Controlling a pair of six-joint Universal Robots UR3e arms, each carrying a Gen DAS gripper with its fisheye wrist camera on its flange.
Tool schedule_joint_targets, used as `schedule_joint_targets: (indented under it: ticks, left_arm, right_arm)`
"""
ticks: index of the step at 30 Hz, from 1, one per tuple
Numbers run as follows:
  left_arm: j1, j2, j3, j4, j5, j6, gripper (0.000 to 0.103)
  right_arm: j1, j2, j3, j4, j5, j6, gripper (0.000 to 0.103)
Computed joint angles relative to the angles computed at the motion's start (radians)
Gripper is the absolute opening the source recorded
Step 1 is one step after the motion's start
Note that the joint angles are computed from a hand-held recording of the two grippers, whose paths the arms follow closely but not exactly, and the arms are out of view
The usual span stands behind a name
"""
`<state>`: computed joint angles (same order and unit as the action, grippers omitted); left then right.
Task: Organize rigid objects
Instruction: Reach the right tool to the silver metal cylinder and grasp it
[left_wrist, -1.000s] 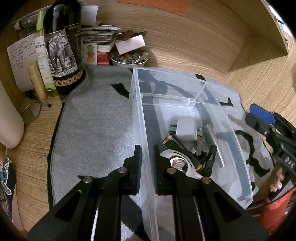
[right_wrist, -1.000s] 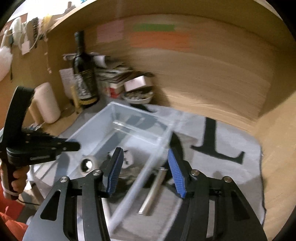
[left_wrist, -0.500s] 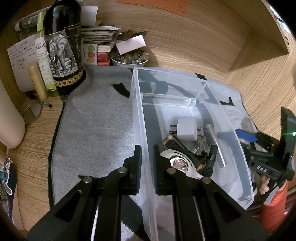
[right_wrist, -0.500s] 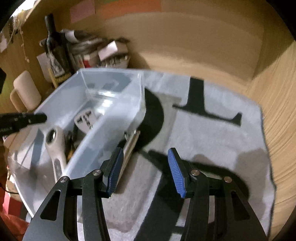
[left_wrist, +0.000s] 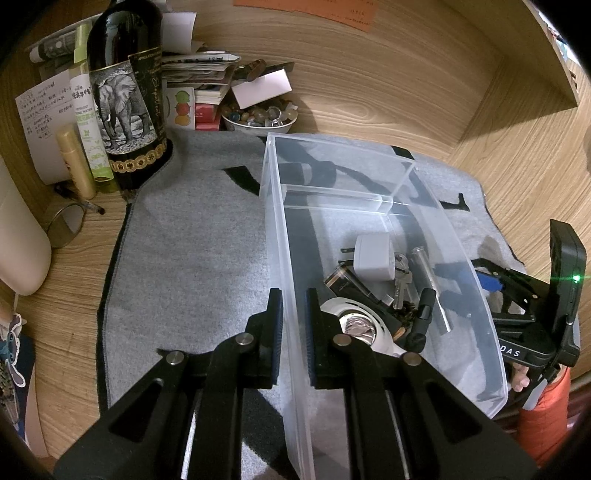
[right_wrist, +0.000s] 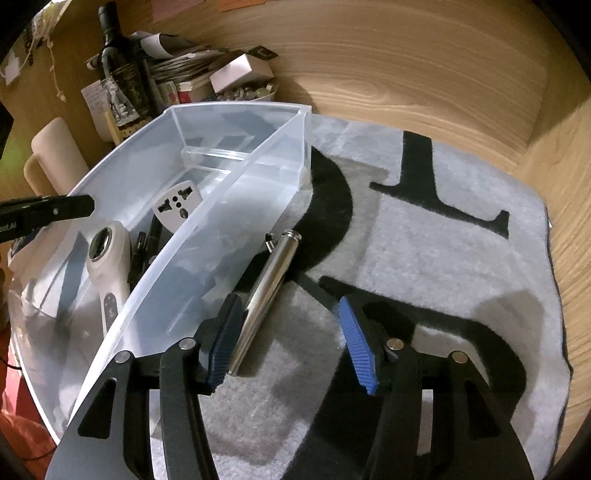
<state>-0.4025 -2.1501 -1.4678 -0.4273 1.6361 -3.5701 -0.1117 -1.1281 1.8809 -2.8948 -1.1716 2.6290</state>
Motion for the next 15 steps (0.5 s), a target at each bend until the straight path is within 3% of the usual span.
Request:
schedule_joint_targets:
  ticks: [5, 8, 10, 12, 14, 15]
  left_arm:
    - [0.000, -0.001, 0.001, 0.000, 0.000, -0.001, 0.009]
    - [0.002, 0.003, -0.005, 0.003, 0.000, 0.002, 0.009]
    - [0.000, 0.001, -0.002, 0.002, 0.000, -0.001, 0.009]
    - [-0.001, 0.001, -0.001, 0.000, 0.002, 0.001, 0.009]
    - [0.001, 0.003, -0.005, 0.002, 0.002, 0.002, 0.009]
    - [0.000, 0.001, -0.002, 0.000, 0.002, 0.001, 0.009]
  right_arm:
    - [0.014, 0.020, -0.026, 0.009, -0.020, 0.017, 0.053]
    - [0.064, 0.078, -0.065, -0.049, -0.153, 0.066, 0.053]
    - [0.055, 0.083, -0.055, -0.072, -0.137, 0.067, 0.051]
    - [0.049, 0.073, -0.044, -0.076, -0.124, 0.062, 0.037]
    - [0.052, 0.070, -0.037, -0.085, -0.123, 0.063, 0.017]
    - [0.051, 0.065, -0.031, -0.088, -0.122, 0.059, 0.014]
